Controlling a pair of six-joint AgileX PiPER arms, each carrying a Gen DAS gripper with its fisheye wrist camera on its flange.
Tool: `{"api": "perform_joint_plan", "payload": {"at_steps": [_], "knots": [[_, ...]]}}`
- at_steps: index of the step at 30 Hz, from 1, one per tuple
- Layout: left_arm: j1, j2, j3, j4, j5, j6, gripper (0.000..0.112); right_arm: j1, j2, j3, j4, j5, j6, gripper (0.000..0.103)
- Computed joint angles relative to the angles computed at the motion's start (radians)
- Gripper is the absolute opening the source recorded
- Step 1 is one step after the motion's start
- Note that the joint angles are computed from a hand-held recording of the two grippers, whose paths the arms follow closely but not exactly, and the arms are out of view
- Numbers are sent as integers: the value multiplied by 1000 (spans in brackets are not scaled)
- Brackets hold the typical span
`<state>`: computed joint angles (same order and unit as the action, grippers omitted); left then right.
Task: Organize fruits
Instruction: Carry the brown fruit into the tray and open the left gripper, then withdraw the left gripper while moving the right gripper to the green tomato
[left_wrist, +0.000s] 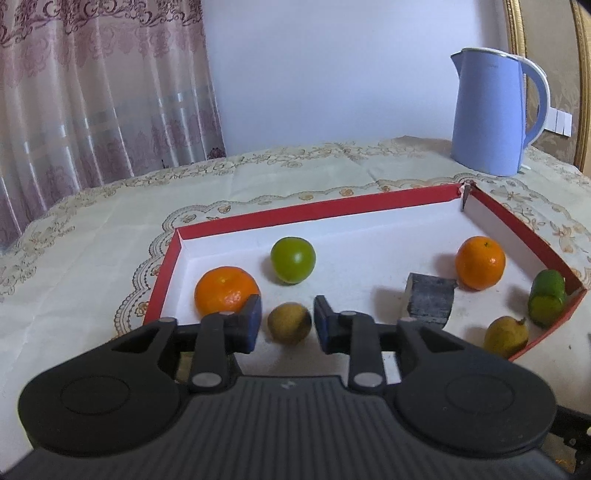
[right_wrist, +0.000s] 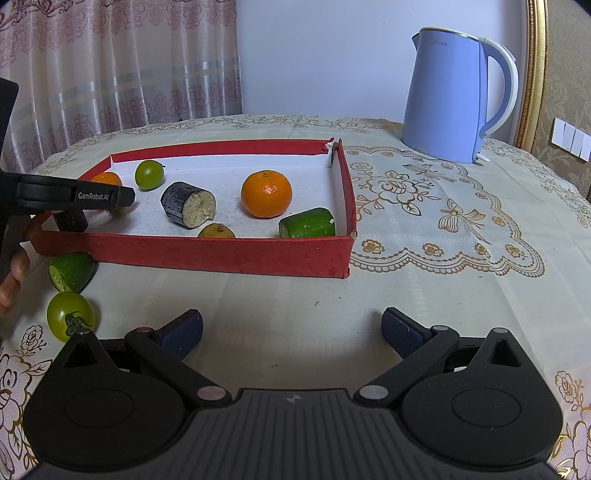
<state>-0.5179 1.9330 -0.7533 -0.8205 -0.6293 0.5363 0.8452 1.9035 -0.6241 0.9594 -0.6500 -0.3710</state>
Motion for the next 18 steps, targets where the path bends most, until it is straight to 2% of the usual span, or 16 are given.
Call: {"api": "perform_joint_plan", "payload": {"at_steps": [4,6,9,11,13,15,18], "knots": [[-24,-17,47,1,-75,-44,50,0,0,0,0,0,0,103],[-42,-34,90,-2,-146,-87,63,0,0,0,0,0,0,103],[-82,-51,159,-37,-287,-147,76,0,0,0,0,0,0,103],[-123,-53,213,-82,-405,-183,78,0,1,-1,0,0,0,103],[-146,-67,267,-101,-474,-232,78,0,0,0,0,0,0,103],[-147,-97,313,-99,-488,-278,78,0,0,0,0,0,0,103],[-118,-158,384,-49,-441,-345,78,0,1,0,0,0,0,103]]}}
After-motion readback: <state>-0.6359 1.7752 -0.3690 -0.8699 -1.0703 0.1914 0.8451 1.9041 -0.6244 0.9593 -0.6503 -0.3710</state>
